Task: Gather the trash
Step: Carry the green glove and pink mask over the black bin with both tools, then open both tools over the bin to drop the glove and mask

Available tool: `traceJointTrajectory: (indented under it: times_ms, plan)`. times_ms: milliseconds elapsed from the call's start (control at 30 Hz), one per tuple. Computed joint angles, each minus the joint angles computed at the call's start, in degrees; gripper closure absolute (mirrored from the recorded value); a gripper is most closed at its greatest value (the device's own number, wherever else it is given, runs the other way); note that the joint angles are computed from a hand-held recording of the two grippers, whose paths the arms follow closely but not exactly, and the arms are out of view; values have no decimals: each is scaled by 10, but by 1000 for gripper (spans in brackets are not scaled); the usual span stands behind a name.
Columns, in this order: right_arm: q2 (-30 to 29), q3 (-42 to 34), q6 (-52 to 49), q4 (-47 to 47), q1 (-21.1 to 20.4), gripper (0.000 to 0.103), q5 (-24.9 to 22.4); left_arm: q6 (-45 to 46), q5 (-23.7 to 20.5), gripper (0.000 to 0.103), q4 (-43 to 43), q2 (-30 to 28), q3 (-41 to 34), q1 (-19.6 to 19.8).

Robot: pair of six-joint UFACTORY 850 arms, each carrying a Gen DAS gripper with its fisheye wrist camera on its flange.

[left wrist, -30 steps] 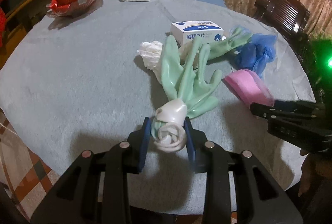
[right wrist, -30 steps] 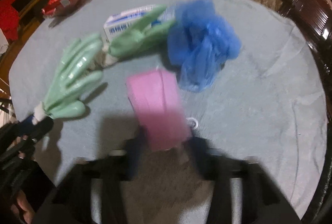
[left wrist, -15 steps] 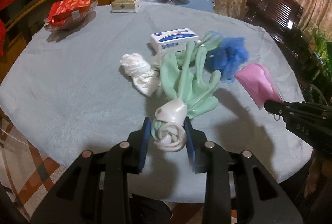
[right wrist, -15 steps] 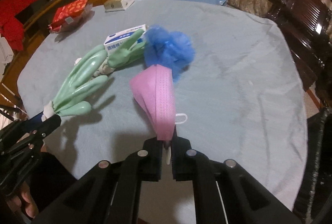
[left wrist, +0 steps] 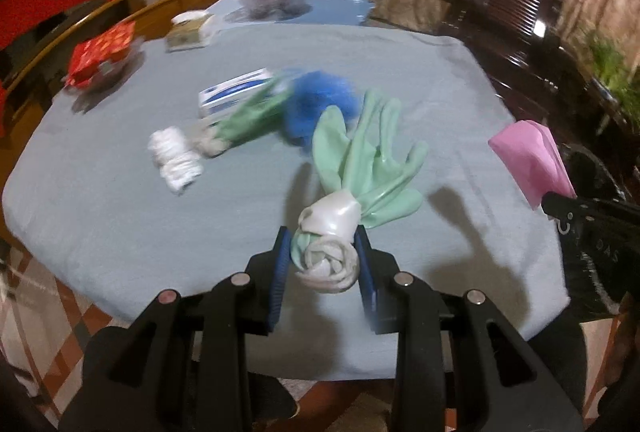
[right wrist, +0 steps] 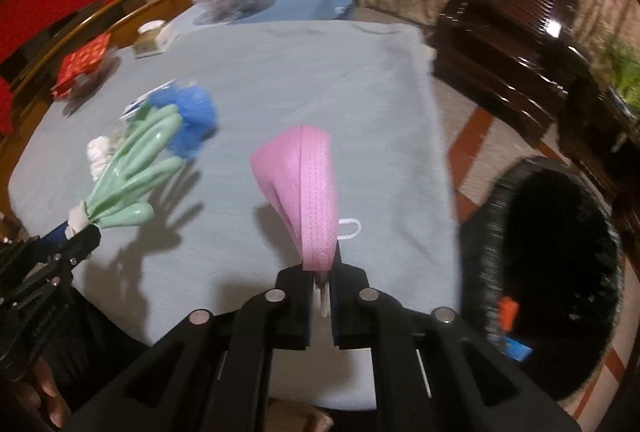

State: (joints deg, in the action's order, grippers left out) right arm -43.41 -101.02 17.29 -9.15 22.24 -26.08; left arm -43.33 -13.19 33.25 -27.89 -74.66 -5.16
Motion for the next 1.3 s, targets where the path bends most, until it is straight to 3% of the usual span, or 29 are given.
traceJointTrajectory:
  times_ms: [167, 633, 933, 1300]
  plan:
    - [35, 53, 40, -33, -28, 96, 15, -37, -13, 73, 17, -11, -25, -33]
    - [97, 130, 118, -116, -95, 96, 32, 27, -31, 73, -52, -40, -90, -110]
    - [111, 150, 96, -104, -136, 96, 36, 56, -45, 73, -85, -71, -147, -159]
    - [108, 173, 17, -50, -197, 96, 65, 28, -76, 73, -94, -138, -227, -213]
